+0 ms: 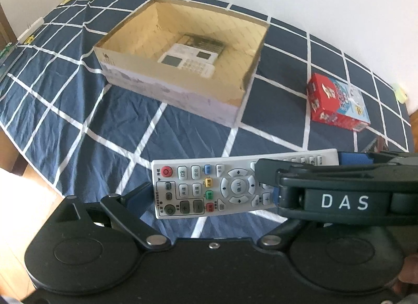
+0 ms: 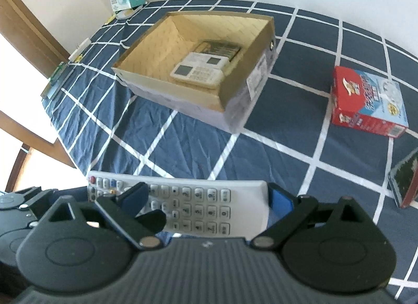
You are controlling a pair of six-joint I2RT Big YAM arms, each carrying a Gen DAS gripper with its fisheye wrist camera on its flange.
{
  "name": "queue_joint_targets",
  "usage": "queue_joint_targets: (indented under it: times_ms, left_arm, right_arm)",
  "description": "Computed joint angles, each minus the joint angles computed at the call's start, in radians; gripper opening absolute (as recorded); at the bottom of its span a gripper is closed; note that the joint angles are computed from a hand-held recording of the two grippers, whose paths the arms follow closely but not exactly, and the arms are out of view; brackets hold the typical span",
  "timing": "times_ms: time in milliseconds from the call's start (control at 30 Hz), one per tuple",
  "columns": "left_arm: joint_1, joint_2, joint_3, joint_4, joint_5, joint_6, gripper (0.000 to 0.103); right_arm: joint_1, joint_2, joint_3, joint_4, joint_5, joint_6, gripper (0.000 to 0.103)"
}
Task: Organize objects
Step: 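Lift the TV remote with the right gripper and carry it over the box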
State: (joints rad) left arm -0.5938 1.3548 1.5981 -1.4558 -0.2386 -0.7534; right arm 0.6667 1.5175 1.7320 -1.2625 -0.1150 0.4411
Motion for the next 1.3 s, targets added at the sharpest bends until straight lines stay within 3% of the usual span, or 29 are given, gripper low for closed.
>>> queue_joint_targets:
  times_ms: [400, 667, 867, 1067, 1167, 1300]
  left_arm:
    - [0.084, 0.143, 0.153, 0.004, -0.005, 0.082, 0.097]
    - [0.120, 0.227, 0.258, -0.001, 0.025, 0.193, 0.097]
    - [0.186, 0.261, 0.291, 0.027, 0.084, 0.329, 0.097]
    - [0.292, 0.305, 0.342, 0.051, 0.188, 0.534, 0.097]
    - [0.355, 0.335, 0.376, 0.041, 0.243, 0.628, 0.097]
    - [0.419, 0.374, 0.421, 0.012, 0.288, 0.731, 0.097]
  right_arm:
    - [-0.080, 0.157, 0.187, -0.010, -0.064, -0.074, 0.096]
    - [-0.115, 0.207, 0.254, -0.015, -0.057, -0.038, 0.096]
    - [-0.111, 0.266, 0.329, -0.019, -0.016, 0.028, 0.096]
    - [-0.073, 0.379, 0.491, -0.059, 0.079, 0.150, 0.096]
    - [-0.048, 0.469, 0.631, -0.114, 0.123, 0.213, 0.096]
    - [-0.014, 0.640, 0.909, -0.236, 0.161, 0.293, 0.096]
